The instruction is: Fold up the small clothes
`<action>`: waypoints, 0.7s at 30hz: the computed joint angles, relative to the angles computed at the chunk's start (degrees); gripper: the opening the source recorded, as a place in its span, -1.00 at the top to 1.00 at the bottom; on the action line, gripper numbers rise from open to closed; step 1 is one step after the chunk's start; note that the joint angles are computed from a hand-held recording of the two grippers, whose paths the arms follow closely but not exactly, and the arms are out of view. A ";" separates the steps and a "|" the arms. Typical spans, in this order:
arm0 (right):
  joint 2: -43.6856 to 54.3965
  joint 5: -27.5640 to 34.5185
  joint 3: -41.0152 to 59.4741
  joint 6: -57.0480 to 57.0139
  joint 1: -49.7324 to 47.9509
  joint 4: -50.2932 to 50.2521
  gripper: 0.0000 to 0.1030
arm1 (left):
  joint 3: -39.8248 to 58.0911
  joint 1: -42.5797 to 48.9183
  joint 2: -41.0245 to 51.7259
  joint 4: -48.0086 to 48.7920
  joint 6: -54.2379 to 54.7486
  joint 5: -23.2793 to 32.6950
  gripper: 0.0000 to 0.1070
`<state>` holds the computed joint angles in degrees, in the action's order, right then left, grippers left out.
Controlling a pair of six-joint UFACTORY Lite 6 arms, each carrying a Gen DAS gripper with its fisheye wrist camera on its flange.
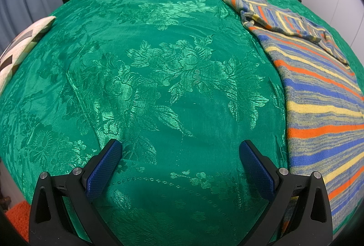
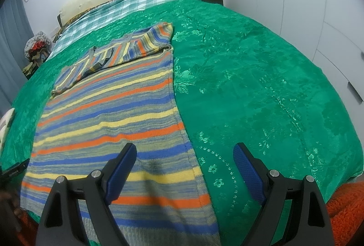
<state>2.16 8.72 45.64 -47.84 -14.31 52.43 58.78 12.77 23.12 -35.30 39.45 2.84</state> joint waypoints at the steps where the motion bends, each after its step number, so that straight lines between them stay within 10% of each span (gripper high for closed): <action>1: -0.07 0.16 0.06 0.13 -0.18 -0.21 -0.68 | 0.05 0.00 0.05 -0.06 0.06 0.00 -0.92; 15: -0.30 0.39 0.09 1.12 -0.40 -1.25 -0.68 | 0.12 0.20 -0.02 -2.54 2.69 0.45 -0.92; 21: -2.60 7.42 4.46 5.13 -6.85 -4.74 -0.68 | 4.31 7.95 -3.52 -8.55 9.22 18.14 -0.90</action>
<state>-0.44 16.14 50.10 -42.71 -21.16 47.69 63.09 20.71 19.59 -43.85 48.67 20.99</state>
